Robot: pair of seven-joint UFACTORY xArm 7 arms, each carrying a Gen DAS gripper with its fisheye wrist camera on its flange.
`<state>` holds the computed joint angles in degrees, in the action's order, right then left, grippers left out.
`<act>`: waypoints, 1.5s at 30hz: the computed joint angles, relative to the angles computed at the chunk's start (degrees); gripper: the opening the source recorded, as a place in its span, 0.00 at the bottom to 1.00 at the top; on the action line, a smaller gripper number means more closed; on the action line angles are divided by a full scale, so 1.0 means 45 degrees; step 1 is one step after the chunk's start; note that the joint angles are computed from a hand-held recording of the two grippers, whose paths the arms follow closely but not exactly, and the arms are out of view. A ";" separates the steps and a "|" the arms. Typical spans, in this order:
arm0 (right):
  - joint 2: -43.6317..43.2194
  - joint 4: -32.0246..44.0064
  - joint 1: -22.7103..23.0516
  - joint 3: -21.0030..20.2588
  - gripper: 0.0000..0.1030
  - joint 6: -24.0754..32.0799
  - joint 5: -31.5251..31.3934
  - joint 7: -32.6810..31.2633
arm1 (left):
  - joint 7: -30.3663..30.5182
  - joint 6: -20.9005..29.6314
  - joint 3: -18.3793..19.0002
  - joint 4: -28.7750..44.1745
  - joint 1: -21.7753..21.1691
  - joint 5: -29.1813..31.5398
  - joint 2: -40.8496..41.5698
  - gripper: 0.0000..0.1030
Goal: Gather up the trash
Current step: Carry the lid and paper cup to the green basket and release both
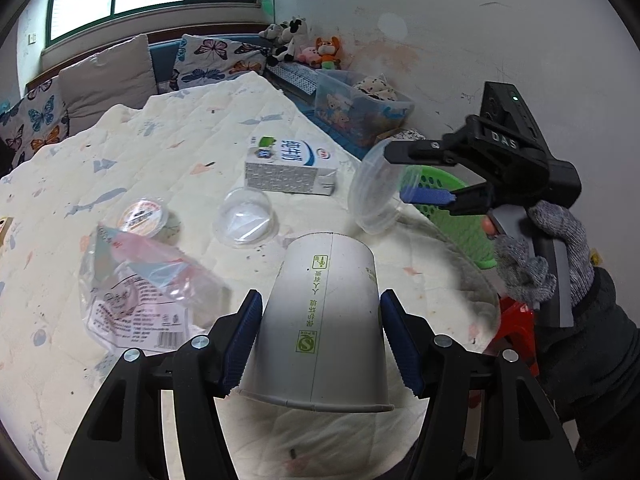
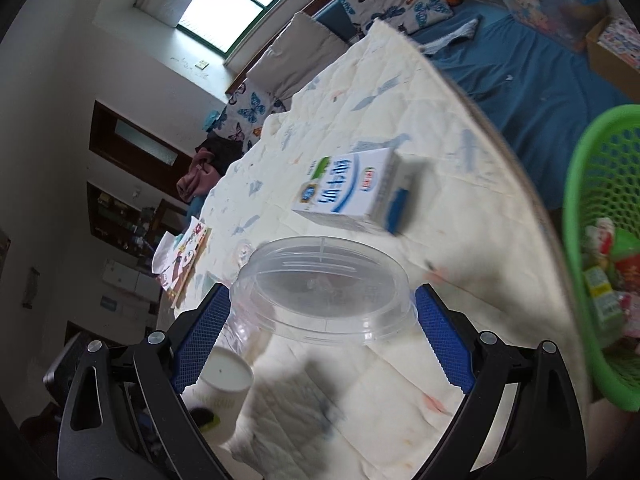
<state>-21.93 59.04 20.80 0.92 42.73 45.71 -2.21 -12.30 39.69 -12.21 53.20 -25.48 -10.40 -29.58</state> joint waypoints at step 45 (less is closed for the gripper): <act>-0.3185 -0.4136 -0.4230 -0.2050 0.91 -0.0297 -0.4773 0.1316 | -0.0388 0.1108 -0.0808 0.9306 -0.1987 0.2508 0.8899 0.57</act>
<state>-36.26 40.43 1.76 -8.31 41.40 24.23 3.71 -14.05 44.68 -15.84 95.07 -34.43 0.89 10.46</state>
